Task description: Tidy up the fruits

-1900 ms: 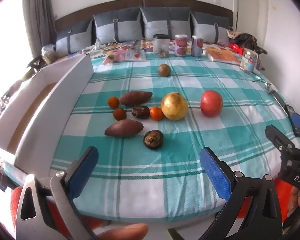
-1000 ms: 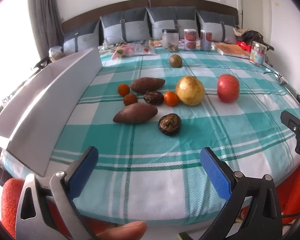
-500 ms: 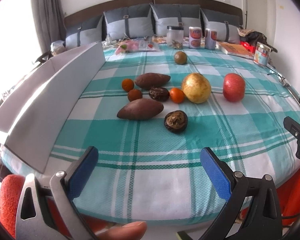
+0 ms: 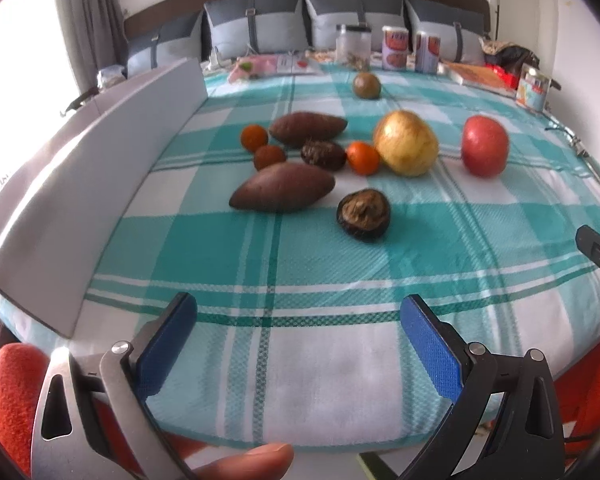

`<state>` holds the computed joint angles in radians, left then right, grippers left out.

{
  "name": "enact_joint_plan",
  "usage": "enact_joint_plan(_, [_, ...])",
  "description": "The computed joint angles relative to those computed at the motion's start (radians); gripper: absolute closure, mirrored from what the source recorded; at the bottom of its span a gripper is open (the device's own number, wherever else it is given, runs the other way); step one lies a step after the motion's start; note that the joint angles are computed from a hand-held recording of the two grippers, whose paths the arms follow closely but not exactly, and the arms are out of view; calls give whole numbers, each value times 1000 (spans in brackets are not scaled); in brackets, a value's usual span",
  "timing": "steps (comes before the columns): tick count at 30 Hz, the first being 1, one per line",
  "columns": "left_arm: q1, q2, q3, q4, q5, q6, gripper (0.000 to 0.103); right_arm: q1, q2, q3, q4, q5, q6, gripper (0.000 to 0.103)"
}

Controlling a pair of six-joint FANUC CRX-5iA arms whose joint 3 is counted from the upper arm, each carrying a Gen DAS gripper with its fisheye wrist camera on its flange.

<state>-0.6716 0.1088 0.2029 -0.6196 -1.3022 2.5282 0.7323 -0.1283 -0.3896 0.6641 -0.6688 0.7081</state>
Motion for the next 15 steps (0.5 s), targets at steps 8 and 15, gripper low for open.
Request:
enact_joint_plan(8, [34,23,-23,37,25,-28,0,-14,98,72,-156,-30,135,0])
enact_joint_plan(15, [85,-20,-89,118,112,-7,0,-36,114,93,-262,-28,206,0])
